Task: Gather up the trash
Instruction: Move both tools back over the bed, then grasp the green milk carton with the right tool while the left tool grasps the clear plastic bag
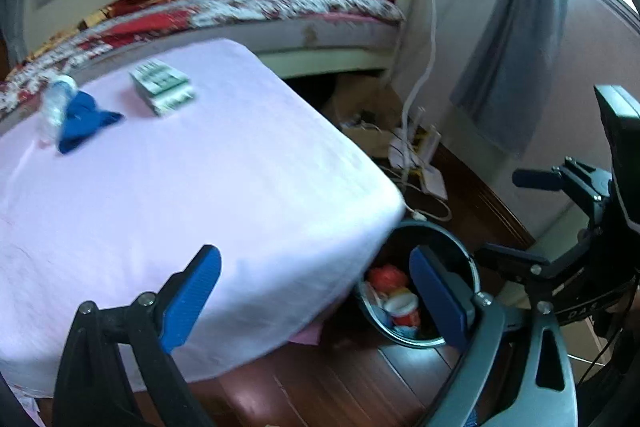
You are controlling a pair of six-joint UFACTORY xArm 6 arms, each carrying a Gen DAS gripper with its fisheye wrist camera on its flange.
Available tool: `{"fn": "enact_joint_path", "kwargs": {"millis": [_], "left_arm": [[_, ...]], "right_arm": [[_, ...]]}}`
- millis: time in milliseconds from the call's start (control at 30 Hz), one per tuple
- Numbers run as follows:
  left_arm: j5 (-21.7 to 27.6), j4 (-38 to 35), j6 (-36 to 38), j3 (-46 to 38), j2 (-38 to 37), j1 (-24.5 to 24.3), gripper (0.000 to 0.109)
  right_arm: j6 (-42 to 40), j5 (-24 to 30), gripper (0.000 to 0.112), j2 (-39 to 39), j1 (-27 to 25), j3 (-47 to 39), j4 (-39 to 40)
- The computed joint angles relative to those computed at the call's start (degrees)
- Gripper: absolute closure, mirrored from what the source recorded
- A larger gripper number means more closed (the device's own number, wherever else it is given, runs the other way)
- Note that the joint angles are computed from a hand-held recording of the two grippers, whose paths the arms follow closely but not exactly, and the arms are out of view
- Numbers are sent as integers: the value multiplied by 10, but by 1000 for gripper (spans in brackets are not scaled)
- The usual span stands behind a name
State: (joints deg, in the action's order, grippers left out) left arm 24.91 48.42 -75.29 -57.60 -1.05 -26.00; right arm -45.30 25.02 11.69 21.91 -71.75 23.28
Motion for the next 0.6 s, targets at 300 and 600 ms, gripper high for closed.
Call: {"fn": "enact_joint_path", "kwargs": {"millis": [300,600], "left_arm": [[24,57,-28,74,-88,79,12],[20,72,-50,153,-158,164,12]], "right_arm": [[8,-5,9,51,42,-81,72],[12,-5,9,122,94,-182,107]]}}
